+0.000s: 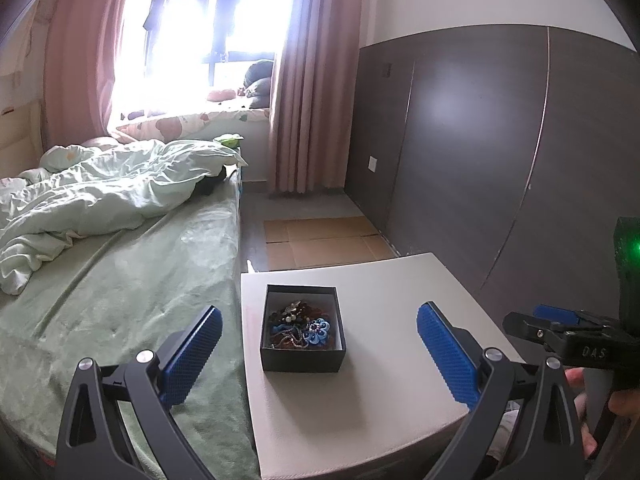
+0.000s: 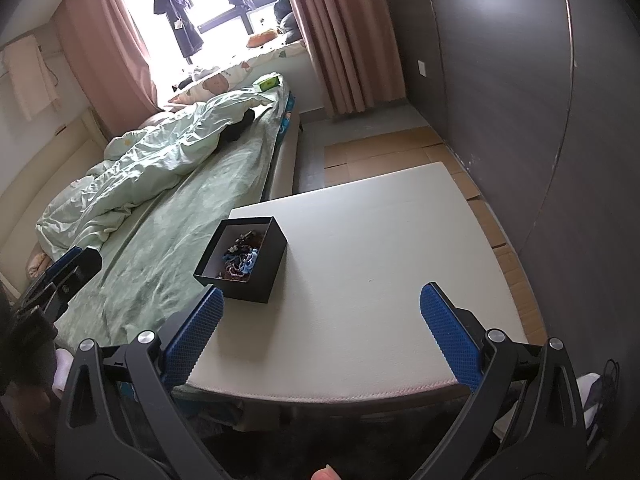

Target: Organize jewelry

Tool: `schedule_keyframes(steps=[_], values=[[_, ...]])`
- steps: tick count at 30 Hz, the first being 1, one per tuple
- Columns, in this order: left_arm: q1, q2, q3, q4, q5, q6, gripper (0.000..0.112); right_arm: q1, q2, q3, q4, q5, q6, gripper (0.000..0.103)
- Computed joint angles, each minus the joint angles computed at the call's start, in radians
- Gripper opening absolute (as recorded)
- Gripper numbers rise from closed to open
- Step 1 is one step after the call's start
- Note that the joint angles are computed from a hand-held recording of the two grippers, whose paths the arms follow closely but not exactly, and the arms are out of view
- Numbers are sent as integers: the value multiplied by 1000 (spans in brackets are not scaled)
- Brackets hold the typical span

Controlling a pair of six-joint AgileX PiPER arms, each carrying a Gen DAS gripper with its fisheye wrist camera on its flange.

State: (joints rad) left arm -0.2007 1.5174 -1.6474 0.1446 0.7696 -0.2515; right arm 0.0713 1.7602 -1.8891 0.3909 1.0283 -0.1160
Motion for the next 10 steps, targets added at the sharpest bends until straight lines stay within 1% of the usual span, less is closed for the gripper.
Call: schedule_keyframes(steps=[5,10], values=[[15,34,-39,-28,23,23,95,0,25,-28,-9,5,17,98],[39,72,-73,-48,24,35,95,12,64,-78,-34,15,50,98]])
